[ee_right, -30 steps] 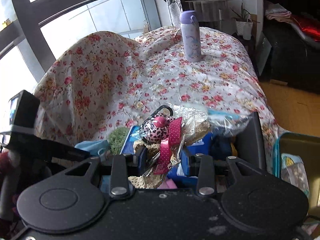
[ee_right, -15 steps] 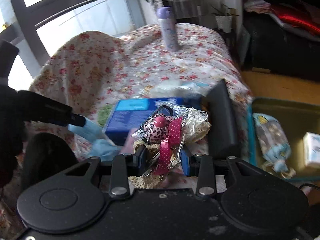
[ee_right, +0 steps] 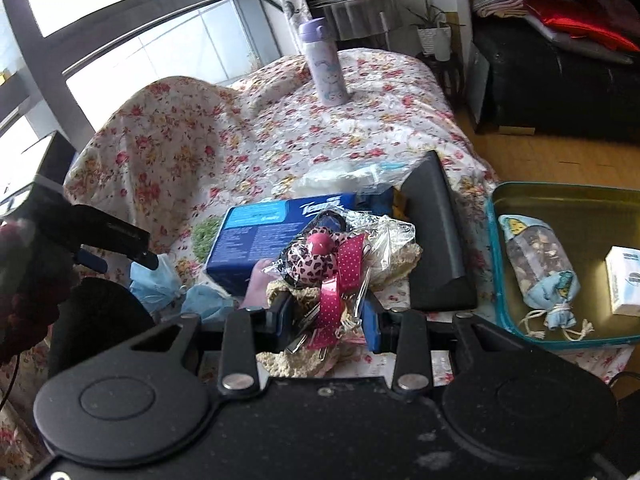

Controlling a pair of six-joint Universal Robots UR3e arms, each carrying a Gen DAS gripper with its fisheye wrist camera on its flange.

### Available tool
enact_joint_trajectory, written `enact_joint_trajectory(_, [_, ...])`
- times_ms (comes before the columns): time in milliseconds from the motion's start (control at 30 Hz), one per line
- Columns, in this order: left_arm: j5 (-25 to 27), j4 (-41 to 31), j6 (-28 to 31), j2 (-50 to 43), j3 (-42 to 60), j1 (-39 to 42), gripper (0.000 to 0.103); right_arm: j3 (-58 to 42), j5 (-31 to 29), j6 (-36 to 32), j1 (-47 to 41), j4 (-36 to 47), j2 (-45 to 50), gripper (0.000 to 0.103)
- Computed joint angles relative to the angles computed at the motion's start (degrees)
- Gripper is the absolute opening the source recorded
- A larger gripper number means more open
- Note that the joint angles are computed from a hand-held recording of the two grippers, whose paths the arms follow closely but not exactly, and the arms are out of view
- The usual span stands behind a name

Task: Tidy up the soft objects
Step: 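Lift the keychain and blue mask with both grippers away from the pile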

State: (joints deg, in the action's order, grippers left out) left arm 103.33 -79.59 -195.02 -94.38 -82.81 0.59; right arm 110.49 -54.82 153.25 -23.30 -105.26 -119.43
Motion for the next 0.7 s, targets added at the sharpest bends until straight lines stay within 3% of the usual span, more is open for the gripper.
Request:
enact_joint_trajectory(267, [-2.8, -2.7, 2.4, -7.1, 5.8, 1.1, 0.085, -0.6, -0.7, 1.2, 3.8, -1.8, 2.5, 0.035])
enact_joint_trajectory(467, [0.6, -9.4, 2.6, -16.8, 16.2, -1.9, 0.085, -0.9, -1.4, 2.2, 4.7, -2.8, 3.8, 0.035])
enact_joint_trajectory(533, [0.7, -10.8, 2.6, -18.1, 17.5, -2.1, 0.073, -0.9, -1.3, 2.2, 4.5, -2.7, 3.9, 0.035])
enact_joint_trajectory(567, [0.3, -11.1, 2.6, -18.3, 17.6, -1.9, 0.058, -0.9, -1.2, 2.2, 4.4, -2.8, 3.9, 0.035])
enact_joint_trajectory(600, [-0.5, -11.3, 2.7, -17.9, 17.1, -1.4, 0.052, -1.0, -1.1, 2.2, 4.3, -2.7, 4.0, 0.035])
enact_joint_trajectory(700, [-2.2, -7.3, 2.4, -14.2, 12.1, 0.0, 0.047, -1.1, -1.0, 2.5, 4.3, -3.0, 4.4, 0.035])
